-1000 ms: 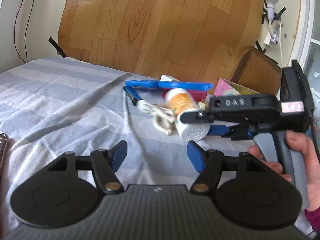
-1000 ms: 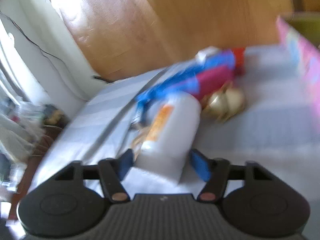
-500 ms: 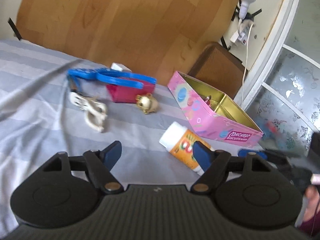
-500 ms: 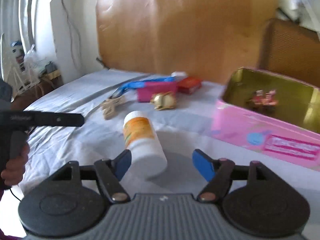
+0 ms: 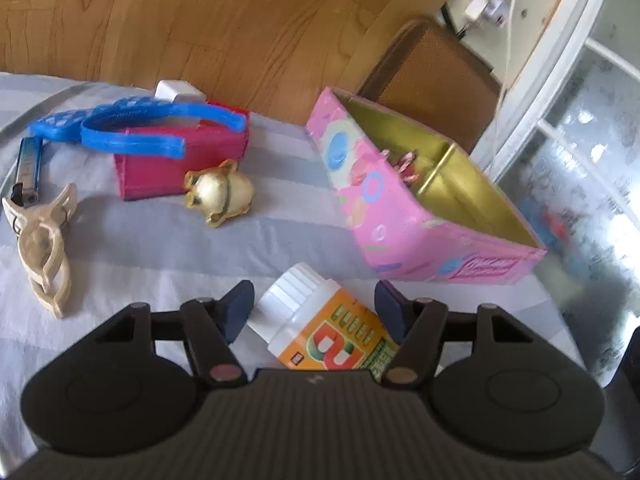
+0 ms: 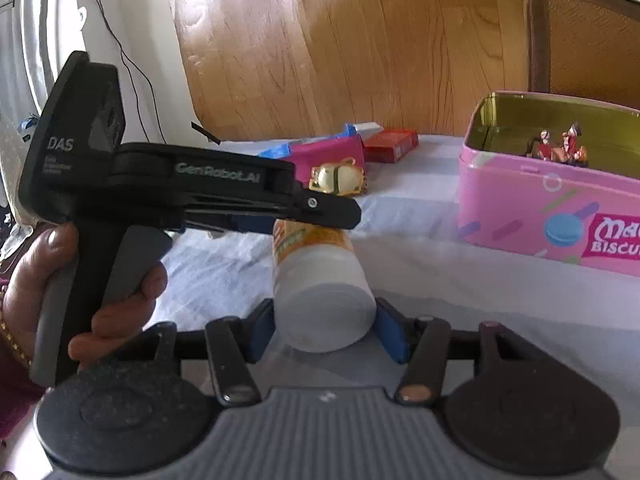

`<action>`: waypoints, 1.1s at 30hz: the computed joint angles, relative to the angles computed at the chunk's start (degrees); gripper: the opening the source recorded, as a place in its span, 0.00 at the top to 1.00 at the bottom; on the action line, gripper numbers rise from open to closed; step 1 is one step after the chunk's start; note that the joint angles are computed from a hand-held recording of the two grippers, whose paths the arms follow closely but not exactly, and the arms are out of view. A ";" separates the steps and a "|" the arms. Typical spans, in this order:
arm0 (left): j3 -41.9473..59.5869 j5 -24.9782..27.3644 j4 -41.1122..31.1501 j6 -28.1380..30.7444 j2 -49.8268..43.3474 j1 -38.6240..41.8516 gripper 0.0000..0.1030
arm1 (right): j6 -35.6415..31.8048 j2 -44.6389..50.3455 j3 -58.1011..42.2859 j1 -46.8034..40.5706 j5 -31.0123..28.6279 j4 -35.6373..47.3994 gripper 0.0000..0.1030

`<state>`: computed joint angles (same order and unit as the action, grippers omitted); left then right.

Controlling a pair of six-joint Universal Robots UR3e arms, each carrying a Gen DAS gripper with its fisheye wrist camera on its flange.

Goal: Organize rigid objects
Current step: 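Carry the pill bottle into the pink tin and release it, then grasp the band of the blue polka-dot headband with the right tool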

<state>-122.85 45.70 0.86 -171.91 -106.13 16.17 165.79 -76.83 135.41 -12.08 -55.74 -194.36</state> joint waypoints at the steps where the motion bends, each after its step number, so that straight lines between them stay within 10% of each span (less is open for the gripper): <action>1: -0.43 -1.08 0.58 -0.37 1.00 0.10 0.36 | -0.71 -0.80 1.65 -0.39 0.07 -2.06 0.48; 9: 25.71 6.63 1.53 -10.51 -9.79 -15.70 0.36 | -0.35 -5.86 5.47 -11.94 3.98 -13.93 0.48; 15: 48.72 18.90 -10.20 -13.83 -22.63 -25.44 0.31 | 0.96 4.67 -8.10 -10.63 -8.37 -13.21 0.48; 19: 38.37 19.68 -2.62 -14.49 -18.24 -24.00 0.31 | 3.86 13.07 -13.96 -5.72 -26.28 -20.61 0.44; 33: -22.61 10.66 26.31 5.49 7.70 12.41 0.31 | 10.30 2.75 -1.21 -5.99 -6.16 -21.20 0.51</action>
